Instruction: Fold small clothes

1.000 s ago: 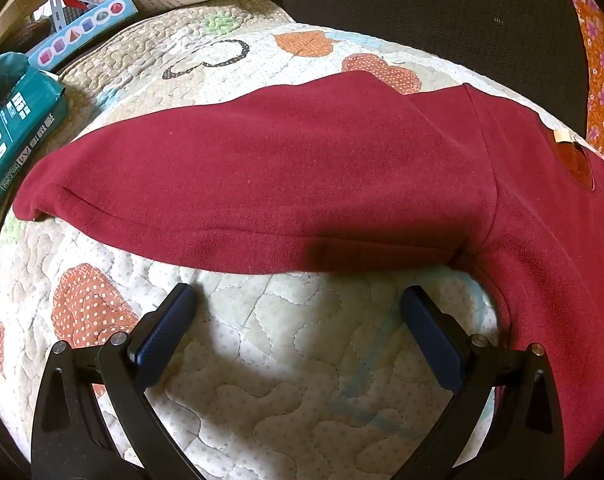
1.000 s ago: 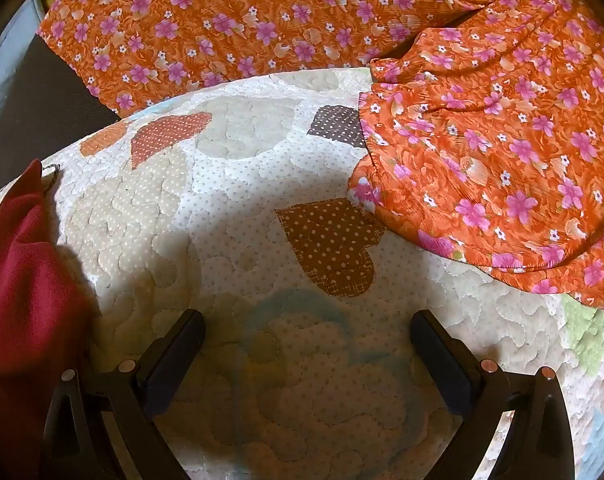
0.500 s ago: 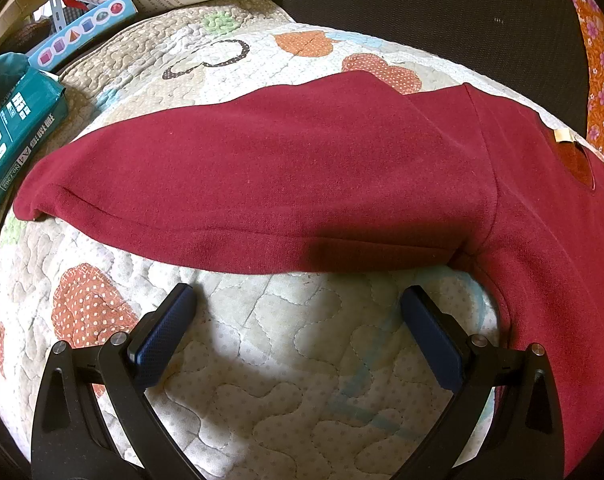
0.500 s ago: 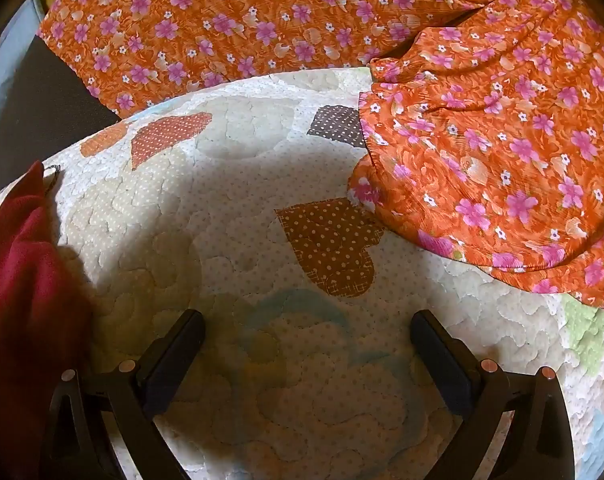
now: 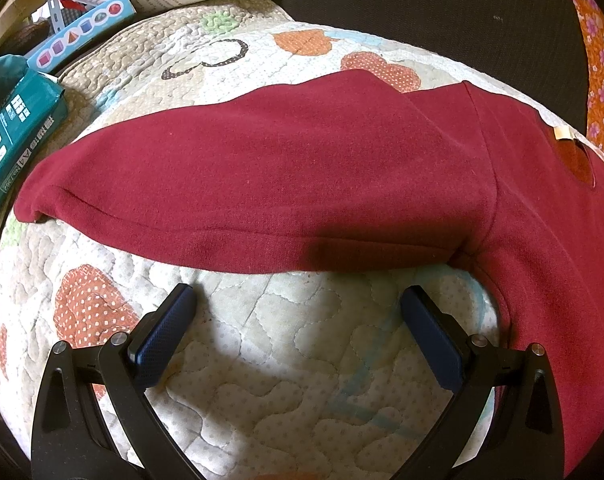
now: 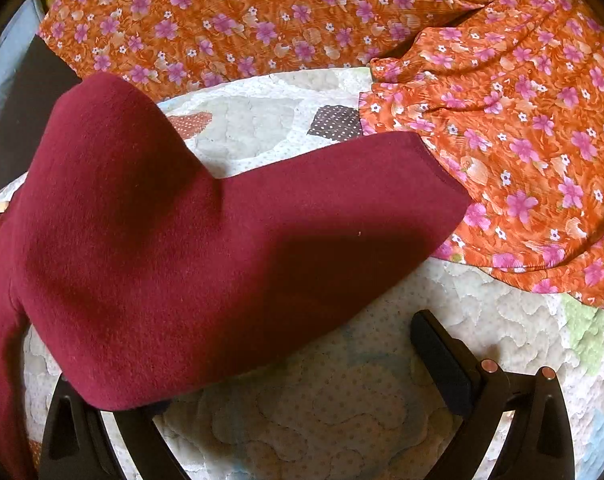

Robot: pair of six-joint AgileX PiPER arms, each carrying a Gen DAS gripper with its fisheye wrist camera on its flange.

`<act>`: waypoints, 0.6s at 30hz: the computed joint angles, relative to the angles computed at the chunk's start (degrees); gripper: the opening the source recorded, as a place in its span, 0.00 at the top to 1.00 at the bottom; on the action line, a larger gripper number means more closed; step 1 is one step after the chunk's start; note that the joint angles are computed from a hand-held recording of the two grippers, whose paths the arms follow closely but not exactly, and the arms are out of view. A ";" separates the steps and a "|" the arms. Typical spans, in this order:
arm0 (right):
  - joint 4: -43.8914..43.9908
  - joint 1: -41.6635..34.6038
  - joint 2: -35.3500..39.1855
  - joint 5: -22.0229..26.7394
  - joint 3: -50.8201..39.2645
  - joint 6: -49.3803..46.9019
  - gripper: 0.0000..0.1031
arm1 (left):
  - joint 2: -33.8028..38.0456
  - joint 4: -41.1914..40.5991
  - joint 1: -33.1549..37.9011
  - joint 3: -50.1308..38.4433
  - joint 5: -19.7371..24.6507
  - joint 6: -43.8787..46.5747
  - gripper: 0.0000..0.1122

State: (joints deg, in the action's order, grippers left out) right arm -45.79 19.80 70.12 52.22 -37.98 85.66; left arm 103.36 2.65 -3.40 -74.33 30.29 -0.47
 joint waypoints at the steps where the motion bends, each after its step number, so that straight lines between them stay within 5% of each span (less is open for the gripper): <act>1: -0.02 0.09 0.12 0.04 -0.09 0.10 0.01 | 0.17 -0.31 0.14 -0.24 0.14 0.57 0.09; 10: -0.08 0.20 0.29 0.27 -0.19 0.16 0.01 | -0.69 0.29 -0.21 0.27 0.93 2.46 0.09; 18: 0.46 -0.99 -0.13 -0.75 0.11 -0.78 0.01 | -3.13 -9.38 1.56 -1.09 6.27 25.55 0.09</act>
